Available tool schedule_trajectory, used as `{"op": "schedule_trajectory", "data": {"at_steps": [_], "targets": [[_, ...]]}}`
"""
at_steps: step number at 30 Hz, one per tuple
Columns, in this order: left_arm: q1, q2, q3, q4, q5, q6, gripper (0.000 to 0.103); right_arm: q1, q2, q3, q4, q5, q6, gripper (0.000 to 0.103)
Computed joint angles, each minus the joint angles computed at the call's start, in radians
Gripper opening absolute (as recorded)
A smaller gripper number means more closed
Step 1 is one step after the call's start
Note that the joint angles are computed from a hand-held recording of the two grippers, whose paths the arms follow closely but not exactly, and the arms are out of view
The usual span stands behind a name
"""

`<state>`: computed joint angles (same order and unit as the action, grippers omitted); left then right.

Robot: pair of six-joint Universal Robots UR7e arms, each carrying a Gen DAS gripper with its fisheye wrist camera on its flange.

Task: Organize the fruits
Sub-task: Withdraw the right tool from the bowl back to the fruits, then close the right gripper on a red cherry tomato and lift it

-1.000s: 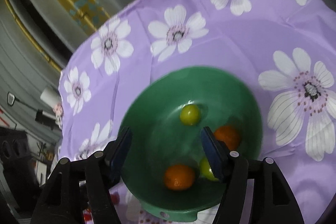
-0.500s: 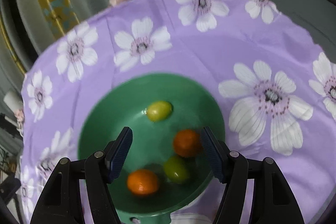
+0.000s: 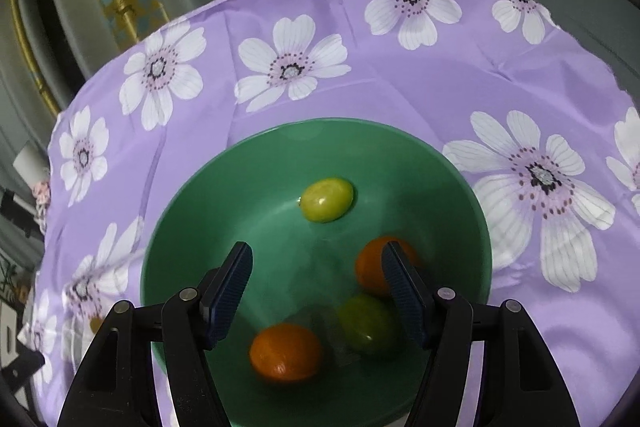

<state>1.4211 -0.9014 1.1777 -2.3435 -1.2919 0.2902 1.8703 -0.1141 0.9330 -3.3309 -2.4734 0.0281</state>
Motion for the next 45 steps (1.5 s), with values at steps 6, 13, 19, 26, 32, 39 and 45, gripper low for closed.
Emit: {"op": "schedule_trajectory", "data": {"at_steps": [6, 13, 19, 26, 32, 39, 45], "targets": [[0.01, -0.023, 0.021, 0.003, 0.019, -0.005, 0.071, 0.017, -0.057, 0.125, 0.039, -0.016, 0.035, 0.068], [0.022, -0.049, 0.038, 0.003, 0.036, -0.011, 0.069, 0.053, -0.069, 0.148, 0.028, -0.072, 0.043, 0.068], [0.029, -0.068, 0.065, 0.008, 0.051, -0.001, 0.068, 0.096, -0.061, 0.129, -0.001, -0.081, -0.022, 0.068], [0.031, -0.047, 0.054, 0.082, 0.045, 0.003, 0.054, 0.112, -0.063, 0.112, 0.159, 0.183, 0.02, 0.068], [0.036, 0.0, 0.009, 0.151, 0.071, -0.032, 0.046, 0.111, 0.046, -0.088, 0.375, 0.216, 0.014, 0.067], [0.044, 0.034, -0.025, 0.179, 0.113, -0.065, 0.037, 0.087, 0.174, -0.319, 0.607, 0.246, 0.028, 0.051], [0.045, 0.035, -0.012, 0.133, 0.127, -0.047, 0.029, 0.064, 0.223, -0.417, 0.748, 0.258, 0.086, 0.045]]}}
